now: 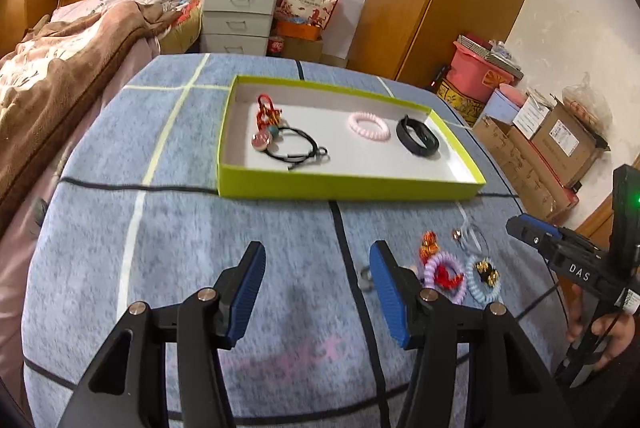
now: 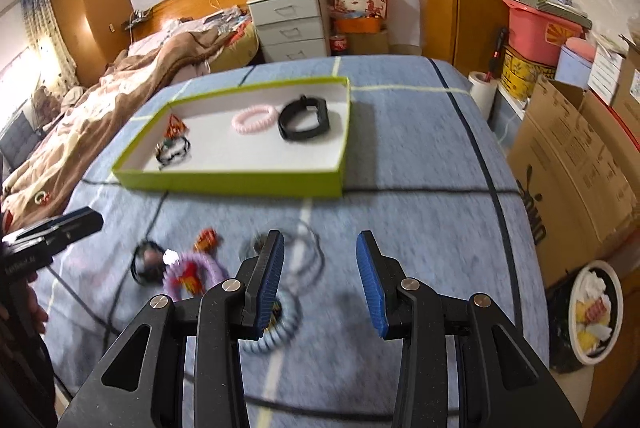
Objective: Organize jewelry
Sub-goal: 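Grasp the light-blue coil hair tie with gold charm using the right tool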
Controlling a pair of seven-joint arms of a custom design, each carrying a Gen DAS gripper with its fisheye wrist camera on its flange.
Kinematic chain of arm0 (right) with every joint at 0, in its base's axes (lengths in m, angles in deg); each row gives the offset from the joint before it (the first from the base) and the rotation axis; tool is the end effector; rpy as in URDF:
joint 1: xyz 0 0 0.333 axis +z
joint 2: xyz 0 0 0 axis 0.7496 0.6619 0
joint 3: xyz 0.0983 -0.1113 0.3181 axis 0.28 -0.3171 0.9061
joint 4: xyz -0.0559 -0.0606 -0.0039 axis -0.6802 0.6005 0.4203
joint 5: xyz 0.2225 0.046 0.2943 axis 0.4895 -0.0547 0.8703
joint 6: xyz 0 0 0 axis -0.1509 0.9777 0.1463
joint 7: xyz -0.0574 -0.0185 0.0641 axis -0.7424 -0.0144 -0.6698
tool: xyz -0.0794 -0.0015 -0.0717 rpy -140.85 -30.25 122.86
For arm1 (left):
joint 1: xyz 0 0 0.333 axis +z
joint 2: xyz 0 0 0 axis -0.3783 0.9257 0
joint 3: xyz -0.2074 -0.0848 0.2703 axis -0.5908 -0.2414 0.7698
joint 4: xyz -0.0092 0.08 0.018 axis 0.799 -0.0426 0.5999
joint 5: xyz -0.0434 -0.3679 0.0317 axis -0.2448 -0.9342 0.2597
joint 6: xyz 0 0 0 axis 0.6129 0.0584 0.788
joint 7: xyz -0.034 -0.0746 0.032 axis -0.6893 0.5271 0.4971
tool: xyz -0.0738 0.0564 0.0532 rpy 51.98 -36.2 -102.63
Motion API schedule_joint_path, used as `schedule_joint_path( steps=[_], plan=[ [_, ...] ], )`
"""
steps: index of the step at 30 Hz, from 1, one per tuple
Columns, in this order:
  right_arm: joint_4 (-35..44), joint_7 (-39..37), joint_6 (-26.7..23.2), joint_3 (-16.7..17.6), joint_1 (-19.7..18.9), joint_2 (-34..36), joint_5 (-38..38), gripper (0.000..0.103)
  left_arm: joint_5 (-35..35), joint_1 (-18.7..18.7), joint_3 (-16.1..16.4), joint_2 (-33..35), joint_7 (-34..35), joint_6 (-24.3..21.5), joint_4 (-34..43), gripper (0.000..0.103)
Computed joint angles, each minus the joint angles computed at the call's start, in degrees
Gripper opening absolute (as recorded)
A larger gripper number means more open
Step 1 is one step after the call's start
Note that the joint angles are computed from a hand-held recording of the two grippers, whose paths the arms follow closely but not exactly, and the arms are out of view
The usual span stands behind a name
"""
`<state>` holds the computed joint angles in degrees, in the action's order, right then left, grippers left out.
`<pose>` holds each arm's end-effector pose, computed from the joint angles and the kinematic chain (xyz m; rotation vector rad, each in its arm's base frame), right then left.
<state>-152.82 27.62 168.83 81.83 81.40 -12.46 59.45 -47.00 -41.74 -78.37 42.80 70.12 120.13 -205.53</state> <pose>0.4962 0.2636 0.3801 -1.9652 1.4769 -0.4088 0.4357 -0.1619 0.3718 -1.9790 1.7453 -0.9444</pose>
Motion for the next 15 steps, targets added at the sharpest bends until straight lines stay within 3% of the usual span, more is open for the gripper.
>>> schedule_joint_path(
  steps=[2, 4, 7, 9, 11, 15],
  plan=[
    [-1.5, -0.1, 0.2, 0.7, -0.7, -0.7, 0.2, 0.039, -4.5, -1.8, 0.2, 0.1, 3.2, 1.1, -0.1, 0.056],
    [-2.9, -0.2, 0.3, 1.5, -1.3, -1.3, 0.3, 0.039, 2.9, 1.0, -1.1, -0.2, -3.6, 1.3, -1.5, 0.056],
    [-4.1, 0.0, 1.3, 8.2, -7.4, -1.4, 0.1, 0.039, -2.4, -1.2, -0.6, 0.1, 0.9, 0.8, -0.9, 0.056],
    [-4.2, -0.3, 0.6, 8.4, -7.5, -1.2, -0.1, 0.039, -4.1, -2.0, -0.4, 0.3, 2.6, 0.1, -0.6, 0.056],
    [-4.3, -0.8, 0.3, 12.7, -11.6, -0.8, -0.6, 0.039, -2.7, -1.9, -0.7, 0.2, 1.6, 0.0, -0.9, 0.056],
    [-4.8, -1.1, 1.1, 15.5, -14.0, -0.6, -1.0, 0.039, -5.7, -3.5, -0.2, 0.4, 3.8, -0.1, -0.5, 0.056]
  ],
)
